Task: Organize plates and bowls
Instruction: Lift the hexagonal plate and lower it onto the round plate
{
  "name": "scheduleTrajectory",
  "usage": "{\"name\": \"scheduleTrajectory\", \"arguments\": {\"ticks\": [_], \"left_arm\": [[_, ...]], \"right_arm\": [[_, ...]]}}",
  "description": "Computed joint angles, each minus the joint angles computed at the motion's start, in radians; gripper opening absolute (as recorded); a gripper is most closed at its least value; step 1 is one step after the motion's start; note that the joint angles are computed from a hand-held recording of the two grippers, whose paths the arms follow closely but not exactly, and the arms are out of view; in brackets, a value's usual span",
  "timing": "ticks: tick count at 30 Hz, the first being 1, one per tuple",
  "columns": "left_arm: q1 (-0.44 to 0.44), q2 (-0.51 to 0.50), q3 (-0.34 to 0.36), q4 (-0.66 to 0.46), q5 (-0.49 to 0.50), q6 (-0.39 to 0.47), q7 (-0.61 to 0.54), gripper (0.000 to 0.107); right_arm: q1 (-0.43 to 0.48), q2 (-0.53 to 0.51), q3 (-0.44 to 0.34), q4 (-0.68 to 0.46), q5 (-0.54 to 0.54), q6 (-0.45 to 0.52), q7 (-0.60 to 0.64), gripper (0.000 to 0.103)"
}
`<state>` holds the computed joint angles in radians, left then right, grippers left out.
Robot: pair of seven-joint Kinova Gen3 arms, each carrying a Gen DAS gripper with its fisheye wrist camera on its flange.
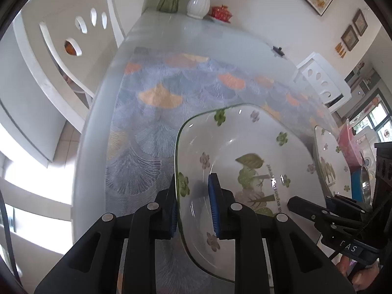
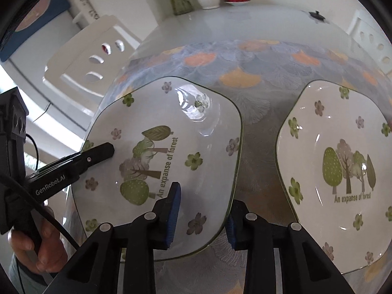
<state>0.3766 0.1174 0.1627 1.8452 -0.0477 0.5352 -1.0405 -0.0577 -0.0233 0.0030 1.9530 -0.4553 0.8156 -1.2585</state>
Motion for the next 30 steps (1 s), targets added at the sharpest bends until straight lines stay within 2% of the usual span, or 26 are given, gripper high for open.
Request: {"name": "scheduleTrajectory", "arguments": {"ticks": [5, 8, 12, 15, 23, 30], "left_arm": [[-0.005, -0.042, -0.001, 0.019, -0.009, -0.01, 0.016, 0.018], [0.004, -0.062, 0.006, 0.027, -0.05, -0.001, 0.054, 0.018], [0.013, -0.111, 0.024, 0.045, -0.096, 0.006, 0.117, 0.018], [0.018, -0.158, 0.061, 0.046, -0.17, 0.036, 0.191, 0.018], [0.016, -0.284, 0.239, 0.019, -0.359, 0.186, 0.44, 0.018], [0.024, -0.348, 0.432, -0.006, -0.427, 0.349, 0.639, 0.018]], "right_arm": [[-0.005, -0.023, 0.007, 0.007, -0.043, 0.011, 0.07, 0.031], [-0.002, -0.034, 0.017, 0.011, -0.072, 0.026, 0.106, 0.031], [-0.01, -0.082, 0.019, 0.018, -0.059, 0.027, 0.121, 0.031], [-0.014, -0.121, 0.042, 0.011, -0.072, 0.063, 0.142, 0.031], [-0.029, -0.304, 0.11, 0.011, -0.076, 0.194, 0.142, 0.031], [-0.041, -0.481, 0.204, 0.036, -0.036, 0.351, 0.108, 0.031]]}}
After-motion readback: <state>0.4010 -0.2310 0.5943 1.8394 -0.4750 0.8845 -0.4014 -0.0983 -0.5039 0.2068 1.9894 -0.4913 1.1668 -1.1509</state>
